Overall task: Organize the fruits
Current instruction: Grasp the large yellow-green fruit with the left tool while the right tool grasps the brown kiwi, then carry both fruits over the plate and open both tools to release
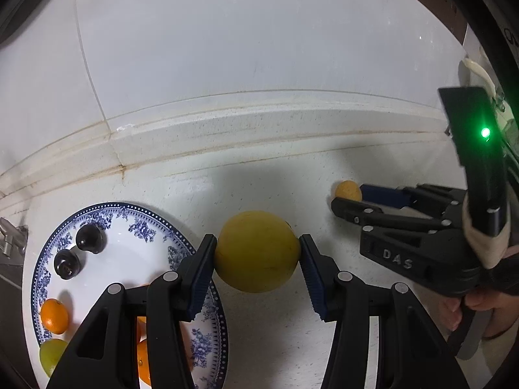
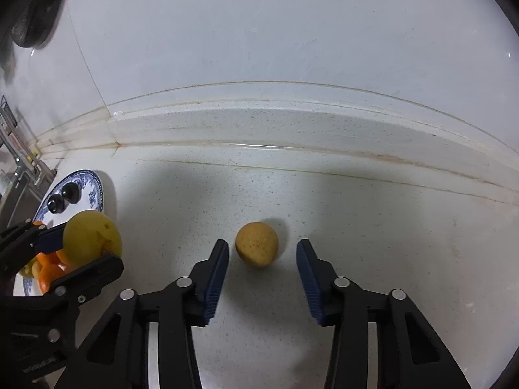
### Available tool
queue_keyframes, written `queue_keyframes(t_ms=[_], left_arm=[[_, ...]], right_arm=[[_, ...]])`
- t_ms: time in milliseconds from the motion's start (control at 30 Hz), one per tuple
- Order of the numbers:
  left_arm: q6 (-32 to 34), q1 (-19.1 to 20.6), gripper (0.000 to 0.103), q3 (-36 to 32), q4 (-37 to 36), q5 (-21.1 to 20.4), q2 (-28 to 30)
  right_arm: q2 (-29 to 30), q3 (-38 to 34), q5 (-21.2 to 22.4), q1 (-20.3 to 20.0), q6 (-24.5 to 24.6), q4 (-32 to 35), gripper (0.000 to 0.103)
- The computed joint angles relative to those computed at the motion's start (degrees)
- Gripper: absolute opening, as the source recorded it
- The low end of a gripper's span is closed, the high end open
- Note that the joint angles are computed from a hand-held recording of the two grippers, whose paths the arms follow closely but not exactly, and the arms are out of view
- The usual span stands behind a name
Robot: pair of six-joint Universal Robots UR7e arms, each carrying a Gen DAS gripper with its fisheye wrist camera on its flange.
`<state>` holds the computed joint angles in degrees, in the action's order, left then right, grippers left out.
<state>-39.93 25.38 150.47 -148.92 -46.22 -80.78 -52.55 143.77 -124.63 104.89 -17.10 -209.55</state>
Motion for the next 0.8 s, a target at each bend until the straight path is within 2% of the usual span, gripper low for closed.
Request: queue_keyframes(t_ms=[67, 167, 367, 600, 800], left_arm=[[0.13, 0.04, 0.05, 0.26, 0.28, 0.17, -0.79], [-1.79, -1.6, 0.05, 0.26, 3.42, 0.44, -2.37], [-1.77, -2.2, 0.05, 0.92, 4.02, 0.53, -3.73], [-2.43, -3.94, 0.05, 2.61, 4.12, 0.12, -6.35], [-7.44, -9.71, 0.05, 4.54, 11.75, 0.77, -13.47]], right_arm=[[0.2, -0.1, 0.57, -0.21, 0.0, 0.46, 0.029], [0.26, 0.28, 1.41, -0.33, -0.25, -0.21, 0.029], [-1.1, 1.91, 2.02, 0.96, -0.16, -1.61, 0.029], [-3.98, 4.26, 0.14, 4.37, 0.3, -2.2, 0.029], [-6.51, 6.31, -1.21, 8.43, 1.67, -2.16, 0.029]])
